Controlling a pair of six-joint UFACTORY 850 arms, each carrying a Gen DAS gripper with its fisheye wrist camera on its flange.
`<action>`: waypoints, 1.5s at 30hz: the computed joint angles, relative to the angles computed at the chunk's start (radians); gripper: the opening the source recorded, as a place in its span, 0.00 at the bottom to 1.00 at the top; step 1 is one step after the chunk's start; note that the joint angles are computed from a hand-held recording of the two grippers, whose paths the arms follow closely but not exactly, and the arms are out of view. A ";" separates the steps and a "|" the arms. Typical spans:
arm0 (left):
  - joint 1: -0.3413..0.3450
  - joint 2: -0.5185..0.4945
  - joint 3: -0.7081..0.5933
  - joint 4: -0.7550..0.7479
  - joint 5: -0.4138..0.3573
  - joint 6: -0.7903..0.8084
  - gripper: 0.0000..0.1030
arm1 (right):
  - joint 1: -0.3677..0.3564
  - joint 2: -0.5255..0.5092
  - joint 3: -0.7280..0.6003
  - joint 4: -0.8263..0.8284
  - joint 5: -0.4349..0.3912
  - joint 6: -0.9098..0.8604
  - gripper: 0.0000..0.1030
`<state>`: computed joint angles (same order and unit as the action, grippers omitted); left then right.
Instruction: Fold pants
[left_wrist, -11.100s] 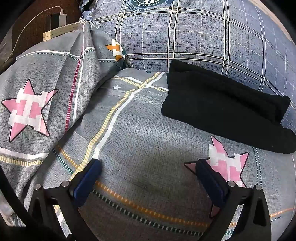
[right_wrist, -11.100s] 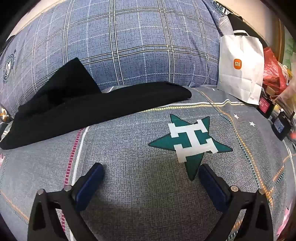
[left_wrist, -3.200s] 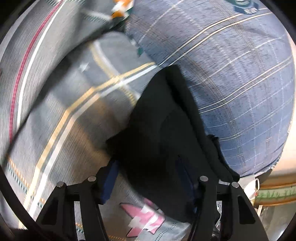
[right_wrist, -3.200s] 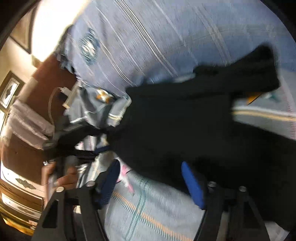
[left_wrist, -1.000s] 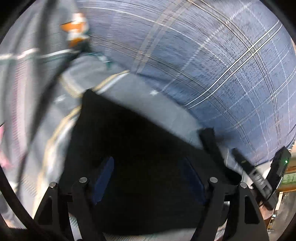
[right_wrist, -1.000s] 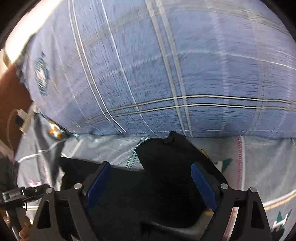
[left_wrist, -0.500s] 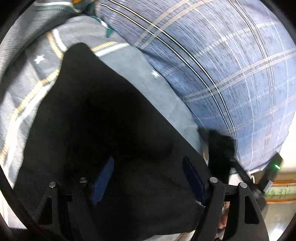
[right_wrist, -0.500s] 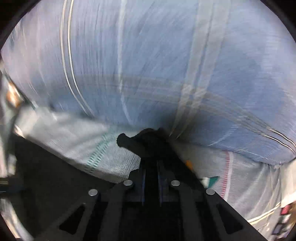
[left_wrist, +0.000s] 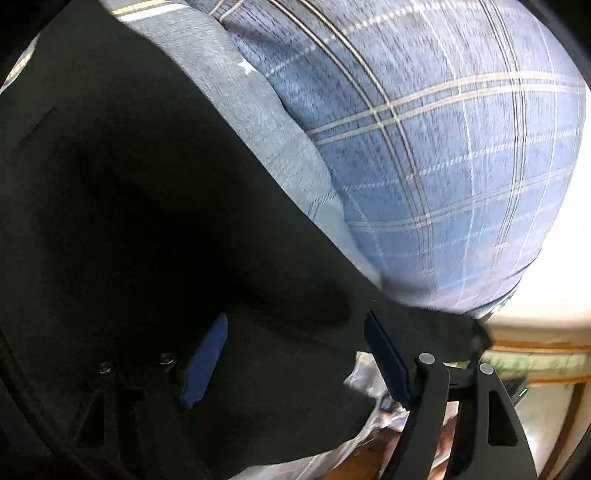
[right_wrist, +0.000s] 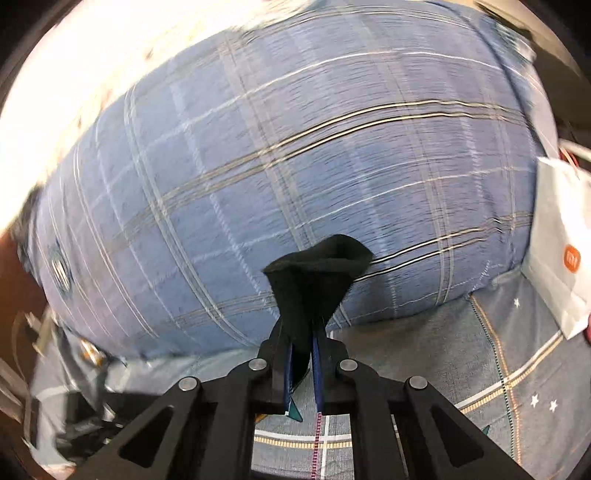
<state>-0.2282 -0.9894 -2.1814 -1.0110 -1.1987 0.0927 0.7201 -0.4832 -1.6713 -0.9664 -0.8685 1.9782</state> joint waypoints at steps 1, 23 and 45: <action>-0.001 -0.005 -0.010 0.002 0.008 -0.008 0.75 | 0.012 0.026 0.041 -0.025 0.006 0.049 0.09; 0.073 0.188 0.191 -0.160 0.142 0.242 0.05 | 0.159 0.286 0.540 -0.528 0.063 0.900 0.09; 0.106 0.323 0.517 -0.081 0.124 0.311 0.05 | 0.263 0.264 0.604 -0.146 0.185 0.898 0.09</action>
